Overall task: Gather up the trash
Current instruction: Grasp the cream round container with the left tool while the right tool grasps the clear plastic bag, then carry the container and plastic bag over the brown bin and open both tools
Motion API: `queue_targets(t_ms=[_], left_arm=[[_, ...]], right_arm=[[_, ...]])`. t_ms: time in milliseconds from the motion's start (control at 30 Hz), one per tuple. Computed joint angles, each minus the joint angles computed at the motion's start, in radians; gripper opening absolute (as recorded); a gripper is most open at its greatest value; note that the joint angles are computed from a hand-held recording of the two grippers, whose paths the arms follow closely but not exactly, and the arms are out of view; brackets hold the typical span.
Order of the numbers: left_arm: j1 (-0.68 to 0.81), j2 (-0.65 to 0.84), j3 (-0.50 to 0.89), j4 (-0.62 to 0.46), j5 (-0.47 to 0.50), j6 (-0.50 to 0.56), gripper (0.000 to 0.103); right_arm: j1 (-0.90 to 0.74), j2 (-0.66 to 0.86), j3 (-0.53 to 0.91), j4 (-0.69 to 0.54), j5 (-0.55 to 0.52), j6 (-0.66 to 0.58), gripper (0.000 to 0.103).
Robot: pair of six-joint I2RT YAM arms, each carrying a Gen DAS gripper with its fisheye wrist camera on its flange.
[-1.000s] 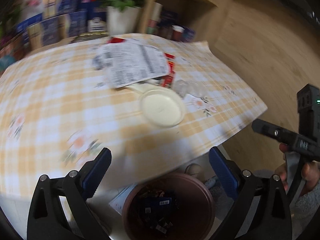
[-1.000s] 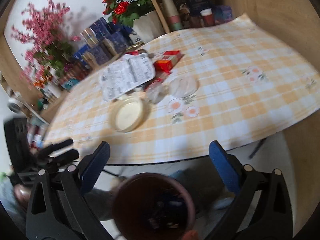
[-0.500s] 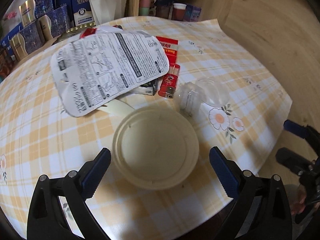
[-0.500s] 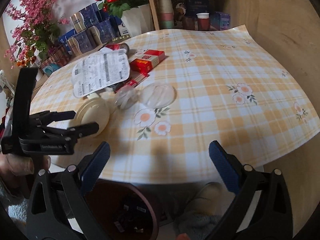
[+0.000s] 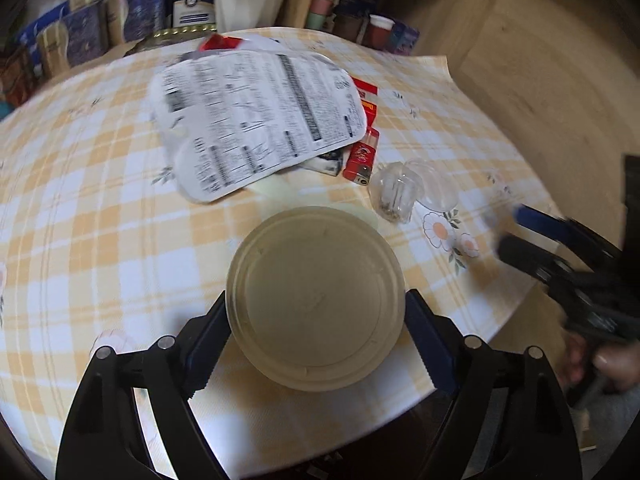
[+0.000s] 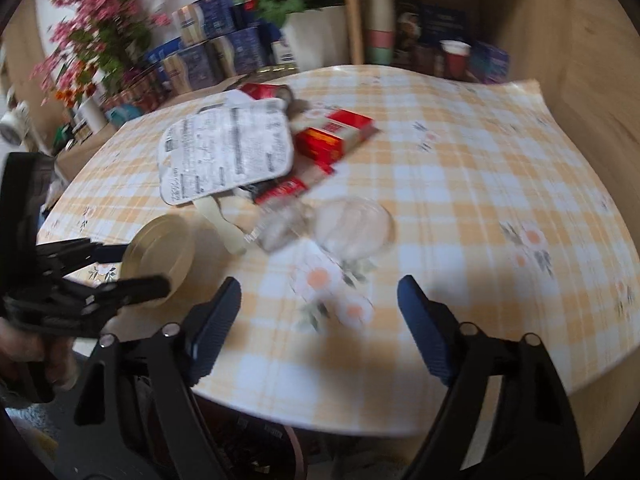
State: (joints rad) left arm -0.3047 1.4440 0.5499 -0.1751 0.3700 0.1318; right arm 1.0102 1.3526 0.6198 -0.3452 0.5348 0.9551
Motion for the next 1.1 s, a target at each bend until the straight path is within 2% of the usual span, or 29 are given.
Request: queue_targets(t_ms=[67,167,400,467,500,633,733,933,1100], left_arm=[[0.058,-0.046,-0.014,-0.043,0.048,0.039,0.082],[0.122,-0.114,-0.029,-0.108,0.1,0.09,0.082],[0.307,-0.215,-0.055,-0.241,0.227,0.225,0.082],[0.357,-0.211,-0.049,-0.281,0.266,0.27,0.082],[0.376,-0.21,-0.049,-0.298,0.281,0.29,0.082],[0.476,-0.206,-0.025,-0.418,0.36,0.424,0.082],[0.527,-0.219,-0.011,-0.507,0.397,0.516,0.083],[0.556,-0.266,-0.023,-0.601,0.403,0.608,0.083],[0.541,-0.315,-0.068,-0.644,0.372,0.658,0.083]], right_arm=[[-0.052,0.077,0.047,0.058,-0.049,-0.104,0.071],[-0.103,0.212,0.143,0.083,-0.097,-0.213,0.067],[-0.174,0.359,0.264,0.11,-0.17,-0.269,0.057],[-0.191,0.4,0.296,0.088,-0.181,-0.259,0.052],[-0.199,0.411,0.301,0.086,-0.195,-0.255,0.045],[-0.187,0.389,0.28,0.095,-0.209,-0.22,0.041],[-0.122,0.335,0.252,0.09,-0.145,-0.19,0.04],[0.004,0.186,0.16,0.107,-0.068,-0.045,0.04],[0.157,0.099,0.149,0.0,0.041,0.112,0.04]])
